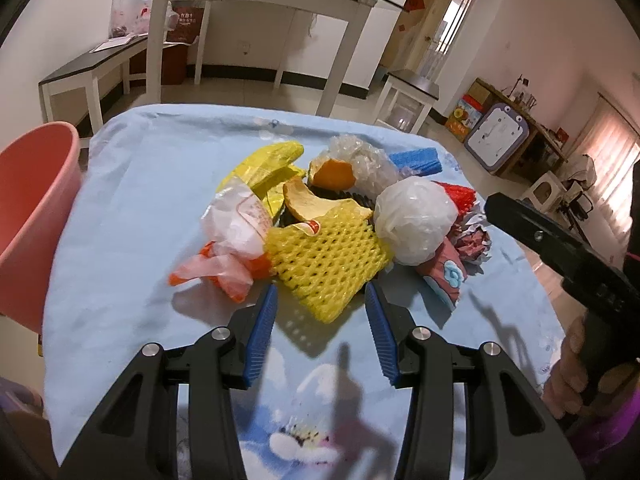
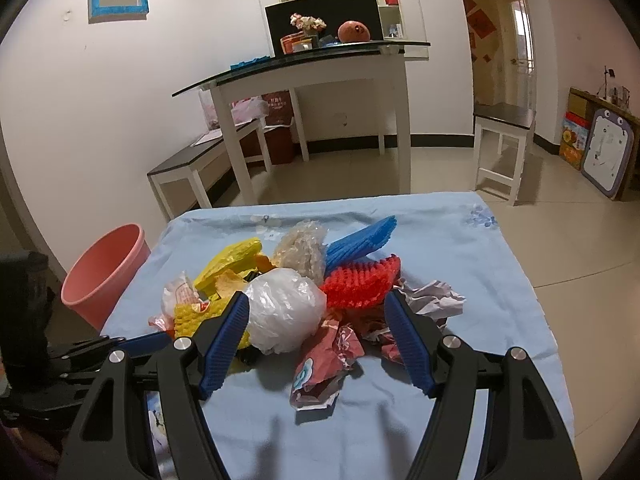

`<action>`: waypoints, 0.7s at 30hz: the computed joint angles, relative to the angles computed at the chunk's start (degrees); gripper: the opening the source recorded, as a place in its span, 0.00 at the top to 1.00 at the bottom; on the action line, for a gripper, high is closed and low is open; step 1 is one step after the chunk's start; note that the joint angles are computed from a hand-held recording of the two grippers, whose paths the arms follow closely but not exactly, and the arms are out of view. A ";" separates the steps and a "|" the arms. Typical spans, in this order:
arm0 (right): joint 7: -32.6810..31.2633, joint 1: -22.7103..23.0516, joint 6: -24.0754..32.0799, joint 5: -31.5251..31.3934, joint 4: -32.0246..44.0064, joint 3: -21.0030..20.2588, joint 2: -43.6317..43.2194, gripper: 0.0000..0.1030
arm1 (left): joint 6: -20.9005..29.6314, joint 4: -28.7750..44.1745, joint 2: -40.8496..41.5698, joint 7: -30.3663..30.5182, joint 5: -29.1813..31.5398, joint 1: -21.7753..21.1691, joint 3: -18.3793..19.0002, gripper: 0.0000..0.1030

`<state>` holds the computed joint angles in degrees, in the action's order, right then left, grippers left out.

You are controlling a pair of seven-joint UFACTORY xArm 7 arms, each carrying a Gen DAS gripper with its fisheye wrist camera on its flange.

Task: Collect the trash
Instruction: 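Grasp the yellow foam fruit net with the left gripper while the right gripper grasps the white plastic bag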

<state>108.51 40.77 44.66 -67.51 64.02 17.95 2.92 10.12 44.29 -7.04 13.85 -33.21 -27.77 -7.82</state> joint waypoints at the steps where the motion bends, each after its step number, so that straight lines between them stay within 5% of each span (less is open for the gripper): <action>1: -0.11 -0.02 -0.11 0.07 0.01 -0.01 0.05 0.33 | -0.02 0.32 0.61 -0.47 0.23 0.08 -0.11 0.55; 2: -0.26 -0.08 -0.31 0.17 0.04 -0.07 0.12 0.33 | -0.06 0.43 0.87 0.03 -0.44 0.00 0.04 0.56; 4: -0.30 -0.14 -0.70 0.19 0.12 -0.17 0.35 0.33 | -0.49 0.82 1.49 1.65 -2.39 -0.33 0.19 0.75; 7: -0.84 -0.27 -1.65 0.66 0.46 -0.43 0.80 0.33 | -0.21 1.17 1.88 4.16 -4.86 -0.13 0.12 0.90; 16: -4.19 0.12 -4.11 3.37 3.56 -1.91 4.02 0.33 | -1.05 -0.93 -1.86 15.47 -14.77 -2.48 1.51 0.93; 21: -6.92 0.83 -5.13 6.26 5.74 -3.24 6.46 0.42 | -1.39 -1.80 -3.40 17.47 -17.10 -3.64 2.73 0.93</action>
